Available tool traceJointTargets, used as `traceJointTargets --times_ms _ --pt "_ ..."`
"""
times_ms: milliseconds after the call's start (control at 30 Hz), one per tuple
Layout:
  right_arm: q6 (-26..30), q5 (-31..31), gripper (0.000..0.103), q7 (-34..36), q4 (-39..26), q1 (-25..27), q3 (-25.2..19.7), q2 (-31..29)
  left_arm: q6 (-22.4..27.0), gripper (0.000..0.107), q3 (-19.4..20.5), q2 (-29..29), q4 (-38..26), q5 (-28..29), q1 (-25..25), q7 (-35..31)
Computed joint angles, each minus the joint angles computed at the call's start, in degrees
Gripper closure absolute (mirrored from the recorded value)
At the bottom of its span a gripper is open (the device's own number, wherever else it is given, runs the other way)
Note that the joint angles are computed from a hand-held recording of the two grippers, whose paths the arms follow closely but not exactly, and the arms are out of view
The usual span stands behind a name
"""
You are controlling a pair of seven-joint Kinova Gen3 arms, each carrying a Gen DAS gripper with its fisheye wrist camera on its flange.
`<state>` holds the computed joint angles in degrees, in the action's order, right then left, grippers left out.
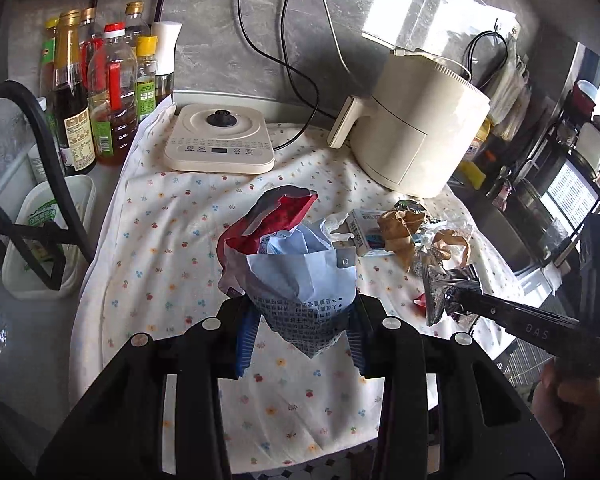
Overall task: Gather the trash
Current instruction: 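Carry the foil bag with the right gripper over the white bucket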
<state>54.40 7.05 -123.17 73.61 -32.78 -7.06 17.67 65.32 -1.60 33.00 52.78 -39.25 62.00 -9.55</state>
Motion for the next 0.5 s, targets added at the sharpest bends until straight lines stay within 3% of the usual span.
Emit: traceJointTargets --times_ms 233,500 --pt "-4.0 -3.5 0.094 5.6 7.3 3.2 -1.5 -5.3 11.2 0.069 -1.1 4.0 -8.7 -1.0 6.5 3.8" --pt "-10.6 -10.4 0.094 11.7 15.1 7.7 -2.5 -13.2 19.9 0.069 -3.6 9.0 -20.0 -2.1 11.4 2.2"
